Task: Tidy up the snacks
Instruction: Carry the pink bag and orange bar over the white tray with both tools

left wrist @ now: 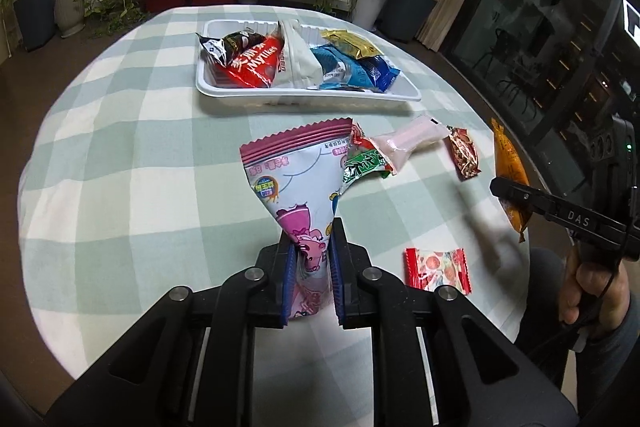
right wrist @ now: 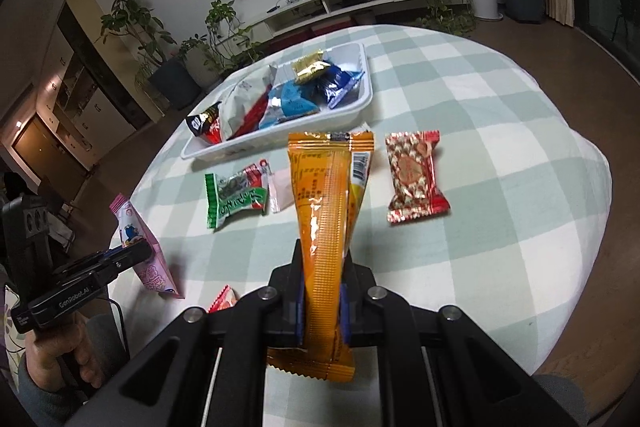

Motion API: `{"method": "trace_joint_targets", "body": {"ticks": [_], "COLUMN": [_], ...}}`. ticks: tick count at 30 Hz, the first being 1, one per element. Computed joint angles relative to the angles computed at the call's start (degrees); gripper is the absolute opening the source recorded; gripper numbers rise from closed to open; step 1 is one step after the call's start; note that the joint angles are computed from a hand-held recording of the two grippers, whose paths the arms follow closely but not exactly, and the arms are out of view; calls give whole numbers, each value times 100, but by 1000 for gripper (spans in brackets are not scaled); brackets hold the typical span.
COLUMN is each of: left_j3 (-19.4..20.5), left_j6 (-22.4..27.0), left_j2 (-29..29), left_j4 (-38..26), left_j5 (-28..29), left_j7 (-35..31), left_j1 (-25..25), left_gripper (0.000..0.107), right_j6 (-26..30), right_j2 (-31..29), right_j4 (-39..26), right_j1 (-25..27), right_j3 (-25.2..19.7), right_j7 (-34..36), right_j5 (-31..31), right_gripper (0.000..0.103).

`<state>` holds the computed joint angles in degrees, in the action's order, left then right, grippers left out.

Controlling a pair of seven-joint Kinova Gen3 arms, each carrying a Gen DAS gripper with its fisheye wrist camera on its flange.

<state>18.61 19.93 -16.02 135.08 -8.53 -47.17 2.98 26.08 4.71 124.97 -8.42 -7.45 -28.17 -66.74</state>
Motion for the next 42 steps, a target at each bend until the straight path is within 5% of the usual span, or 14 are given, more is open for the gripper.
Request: {"method": "trace_joint_targets", "body": {"ticks": [9, 16, 23, 28, 36, 42], "left_j3": [-96, -1327, -2113, -3101, -4602, -4445], "left_j6": [-347, -636, -331, 169, 1448, 2060], "left_j2": [116, -82, -383, -119, 1301, 2410], "left_j4": [134, 251, -164, -997, -2663, -3355], "left_j5": [20, 1027, 2049, 2591, 3916, 4678], "left_j7": [26, -995, -2492, -3657, -5521, -6280], "left_j1": [20, 968, 1087, 1523, 1896, 1087], "left_gripper": [12, 12, 11, 11, 12, 12], "right_j6": [32, 215, 619, 1045, 1280, 1770], "right_j2": [60, 10, -40, 47, 934, 2131], "right_j4": [4, 21, -279, -1100, -3011, -4580], "right_j1": [53, 147, 181, 137, -196, -917], "right_j3": [1, 50, 199, 219, -151, 136], "right_j7": [63, 414, 278, -364, -1817, -3201], "right_j5": [-91, -439, -369, 118, 1213, 2289], "right_gripper": [13, 13, 13, 13, 13, 13]}}
